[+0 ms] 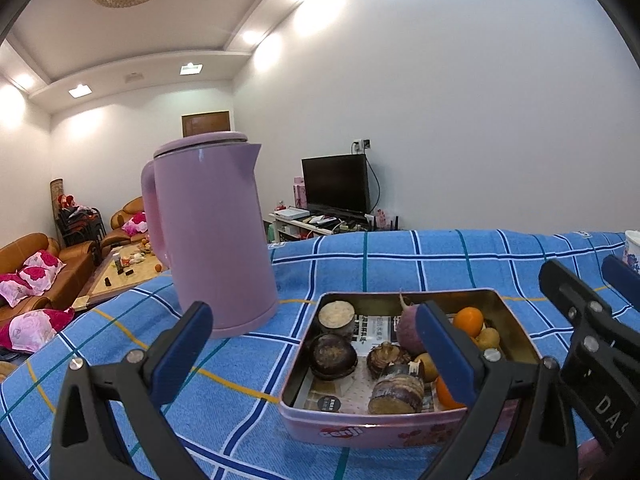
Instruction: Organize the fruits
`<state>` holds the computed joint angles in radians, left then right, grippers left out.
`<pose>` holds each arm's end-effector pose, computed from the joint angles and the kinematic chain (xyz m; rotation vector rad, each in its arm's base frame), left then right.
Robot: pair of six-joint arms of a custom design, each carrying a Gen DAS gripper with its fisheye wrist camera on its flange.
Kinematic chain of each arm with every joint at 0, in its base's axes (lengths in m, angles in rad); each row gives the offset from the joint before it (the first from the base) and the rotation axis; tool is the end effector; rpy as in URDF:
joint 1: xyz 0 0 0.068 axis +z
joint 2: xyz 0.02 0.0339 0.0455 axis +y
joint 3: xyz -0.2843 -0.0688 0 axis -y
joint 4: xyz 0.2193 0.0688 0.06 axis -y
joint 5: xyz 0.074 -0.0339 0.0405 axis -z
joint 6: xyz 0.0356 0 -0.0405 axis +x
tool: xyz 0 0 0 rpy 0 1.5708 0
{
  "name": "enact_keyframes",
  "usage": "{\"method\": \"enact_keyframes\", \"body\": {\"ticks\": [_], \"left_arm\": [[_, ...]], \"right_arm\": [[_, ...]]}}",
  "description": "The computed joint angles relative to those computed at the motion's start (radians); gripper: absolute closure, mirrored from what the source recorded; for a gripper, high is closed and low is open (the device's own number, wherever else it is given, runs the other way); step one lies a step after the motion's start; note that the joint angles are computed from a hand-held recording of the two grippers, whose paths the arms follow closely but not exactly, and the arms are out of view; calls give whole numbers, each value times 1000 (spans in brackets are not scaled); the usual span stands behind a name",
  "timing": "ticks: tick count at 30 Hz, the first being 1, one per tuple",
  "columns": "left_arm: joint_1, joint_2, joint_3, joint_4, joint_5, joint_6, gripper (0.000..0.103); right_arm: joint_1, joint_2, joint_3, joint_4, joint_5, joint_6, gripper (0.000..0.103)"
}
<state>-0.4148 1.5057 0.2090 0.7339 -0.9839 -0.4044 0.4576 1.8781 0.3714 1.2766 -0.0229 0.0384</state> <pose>0.1931 -0.0526 0.1523 -0.5293 1.8257 0.4957 0.2568 0.1274 0.1445 -0.3941 1.7733 0.3737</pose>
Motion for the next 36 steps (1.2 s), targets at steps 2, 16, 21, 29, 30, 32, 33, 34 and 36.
{"method": "enact_keyframes", "body": {"ticks": [2, 16, 21, 29, 30, 32, 33, 34, 36], "left_arm": [[-3, -3, 1, -6, -2, -2, 0], [6, -3, 5, -17, 4, -8, 0], [6, -3, 5, -17, 4, -8, 0], [6, -3, 6, -27, 0, -18, 0], [6, -4, 6, -28, -1, -20, 0], [7, -3, 5, -27, -1, -20, 0], [7, -4, 5, -28, 0, -20, 0], [7, -3, 6, -29, 0, -20, 0], [8, -4, 9, -39, 0, -24, 0]], "right_arm": [[0, 0, 0, 1, 1, 1, 24], [0, -3, 0, -3, 1, 0, 24], [-3, -3, 1, -8, 1, -1, 24], [-5, -1, 2, -6, -1, -3, 24], [-6, 0, 1, -5, -1, -4, 24], [-6, 0, 1, -5, -1, -3, 24], [-8, 0, 1, -5, -3, -4, 24], [-7, -1, 2, -7, -2, -4, 24], [-7, -1, 2, -11, -2, -3, 24]]}}
